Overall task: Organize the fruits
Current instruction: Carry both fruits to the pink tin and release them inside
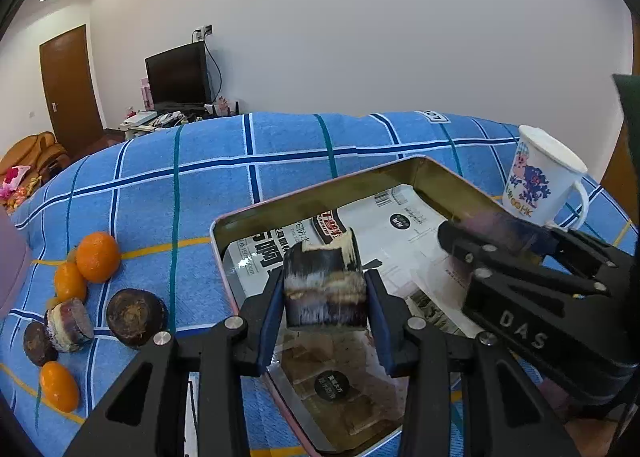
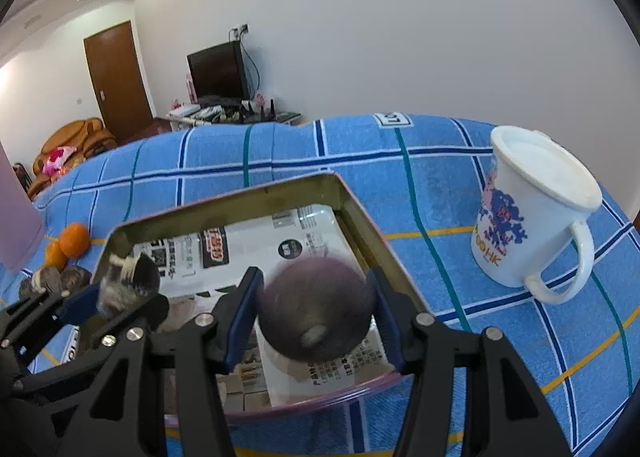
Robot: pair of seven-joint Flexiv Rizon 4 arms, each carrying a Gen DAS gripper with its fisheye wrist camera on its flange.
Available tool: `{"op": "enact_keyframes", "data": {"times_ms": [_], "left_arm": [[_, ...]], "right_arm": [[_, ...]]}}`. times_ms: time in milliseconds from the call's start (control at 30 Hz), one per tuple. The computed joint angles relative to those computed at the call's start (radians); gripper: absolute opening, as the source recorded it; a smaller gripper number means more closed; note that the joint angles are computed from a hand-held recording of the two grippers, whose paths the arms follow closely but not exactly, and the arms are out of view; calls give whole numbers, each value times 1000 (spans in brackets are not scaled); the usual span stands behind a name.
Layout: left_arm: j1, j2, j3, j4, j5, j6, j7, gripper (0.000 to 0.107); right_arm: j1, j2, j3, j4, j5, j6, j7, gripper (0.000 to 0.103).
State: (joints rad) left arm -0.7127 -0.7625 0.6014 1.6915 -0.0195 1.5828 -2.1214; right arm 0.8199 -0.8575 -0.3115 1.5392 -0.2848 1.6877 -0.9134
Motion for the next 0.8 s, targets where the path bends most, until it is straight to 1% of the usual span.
{"op": "enact_keyframes", "data": {"times_ms": [33,67,100,133,167,200,233,267,300,333,400,500,600,667,700,733,800], "left_arm": [[-2,0,2,-1,2,-3,2,42],[2,2,-5,-1,8,3,7,45],[2,2,-7,1,14,14,14,51],[-8,0,3,2,14,21,14,54],[-30,-6,26,6,17,39,11,58],[-50,-13,48,10,14,57,11,60],[-85,-26,89,16,5,80,7,61],[-131,-47,144,22,-10,96,-3,66],[-179,-71,202,28,-32,105,-14,74],[-200,-82,227,34,-51,111,-16,78],[-226,-94,256,55,-85,143,-19,78],[-244,-100,273,85,-127,176,-3,78],[-277,-113,310,110,-181,175,15,78],[-309,-131,348,125,-224,169,23,78],[-331,-149,375,130,-248,163,26,78],[-366,-181,421,137,-277,155,27,78],[-403,-224,471,145,-318,150,37,78]], "right_arm": [[3,-2,-5,0,5,3,5,61],[3,-2,-6,2,10,8,8,70],[-14,0,17,3,12,24,2,79],[-31,2,41,7,7,47,4,82],[-21,2,32,12,28,63,-6,86],[13,1,-9,24,54,84,-11,89],[55,-4,-63,39,77,113,-13,90],[88,-8,-103,47,105,131,-23,93],[132,-16,-158,58,144,148,-29,97],[173,-25,-208,69,187,168,-33,98],[210,-38,-252,79,256,207,-44,99],[274,-74,-330,88,387,279,-55,99],[352,-128,-435,83,520,289,-70,99],[368,-136,-454,76,560,277,-88,99],[374,-140,-461,73,580,274,-96,99],[387,-147,-476,72,608,273,-102,99],[407,-161,-500,75,654,285,-117,99]]}}
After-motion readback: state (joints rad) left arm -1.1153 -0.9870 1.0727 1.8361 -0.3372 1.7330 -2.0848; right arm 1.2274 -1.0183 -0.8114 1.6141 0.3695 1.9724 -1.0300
